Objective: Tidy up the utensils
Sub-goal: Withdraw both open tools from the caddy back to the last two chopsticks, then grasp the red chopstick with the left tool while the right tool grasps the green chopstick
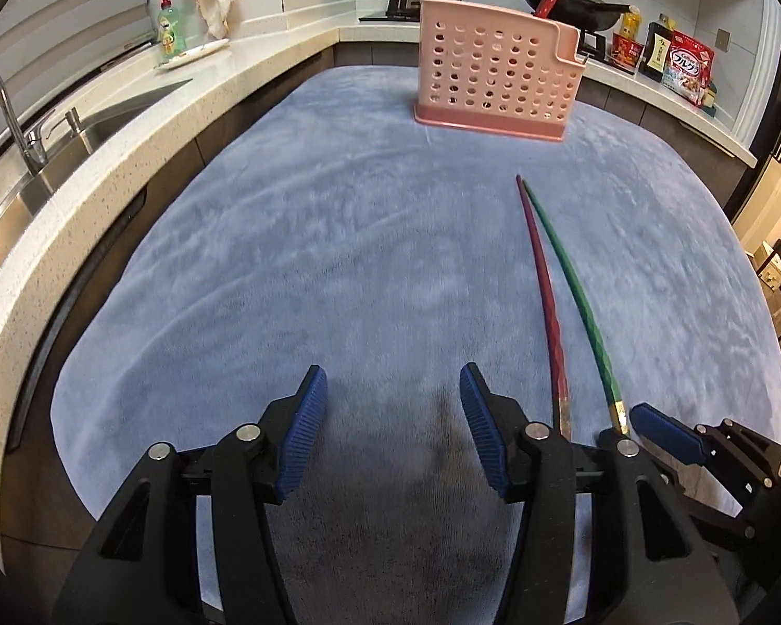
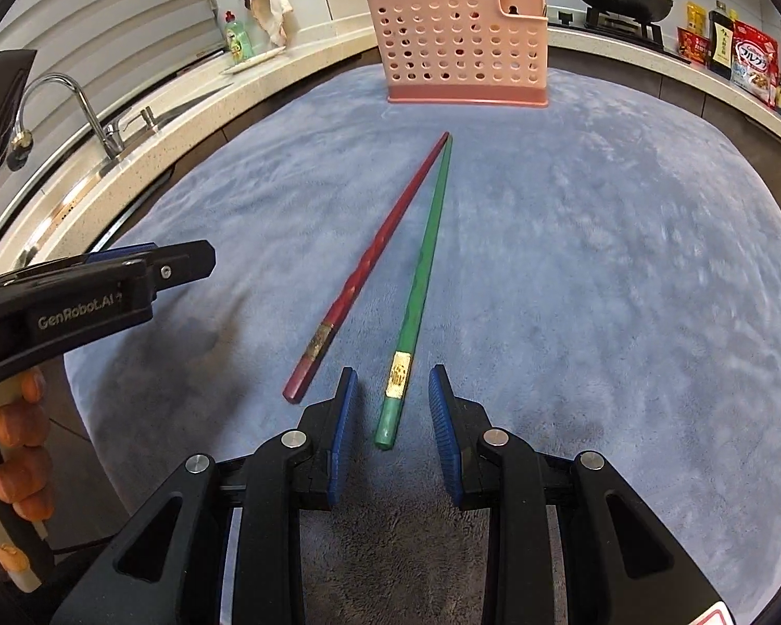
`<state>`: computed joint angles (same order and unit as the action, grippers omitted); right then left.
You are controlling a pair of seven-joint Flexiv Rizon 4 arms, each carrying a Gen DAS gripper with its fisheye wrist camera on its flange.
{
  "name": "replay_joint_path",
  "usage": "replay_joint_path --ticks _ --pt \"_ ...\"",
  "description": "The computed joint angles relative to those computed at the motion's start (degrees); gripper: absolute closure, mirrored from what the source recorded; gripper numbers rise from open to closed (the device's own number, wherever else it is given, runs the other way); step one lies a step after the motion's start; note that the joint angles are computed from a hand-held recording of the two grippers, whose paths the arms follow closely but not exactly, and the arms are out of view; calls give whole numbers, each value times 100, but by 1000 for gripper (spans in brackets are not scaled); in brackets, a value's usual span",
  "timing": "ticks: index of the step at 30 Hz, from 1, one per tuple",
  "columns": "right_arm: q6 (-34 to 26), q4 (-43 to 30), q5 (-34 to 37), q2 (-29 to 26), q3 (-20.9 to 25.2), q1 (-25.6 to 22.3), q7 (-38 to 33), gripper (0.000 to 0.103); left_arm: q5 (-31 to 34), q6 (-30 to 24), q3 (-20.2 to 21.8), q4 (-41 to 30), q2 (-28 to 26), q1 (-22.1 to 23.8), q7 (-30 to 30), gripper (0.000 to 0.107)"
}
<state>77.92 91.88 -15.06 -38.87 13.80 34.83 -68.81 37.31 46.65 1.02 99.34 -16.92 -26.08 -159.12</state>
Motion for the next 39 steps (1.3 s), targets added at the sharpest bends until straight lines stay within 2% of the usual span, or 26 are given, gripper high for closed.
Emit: replay_joint_path --ticks 10,15,21,26,30,32,34,35,37,39 --pt "93 114 -54 47 -117 3 147 95 -49 229 -51 -16 -115 -75 170 42" --pt "200 299 -20 158 -187 -35 307 96 -153 362 -47 -99 -240 -129 338 35" --pt "318 568 13 324 -266 -130 553 96 -414 538 -14 -223 -471 -184 589 33" --pt "337 658 78 366 -136 -295 608 96 -702 692 40 -264 -652 -198 739 34" --pt "354 681 100 365 -66 -349 585 96 -766 623 158 -331 -728 -314 723 45" --pt "360 687 106 364 -37 -367 565 96 -766 590 171 -357 -738 -342 778 54" --pt "370 688 110 362 -28 -366 556 96 -778 592 177 -340 -720 -349 814 69" --pt "375 689 112 361 -25 -366 555 96 -791 612 176 -323 -710 -344 831 73" --pt "376 682 119 356 -11 -375 544 96 -845 665 159 -285 -692 -311 903 91" --pt "376 680 119 355 -18 -369 543 96 -904 713 147 -245 -674 -286 961 96"
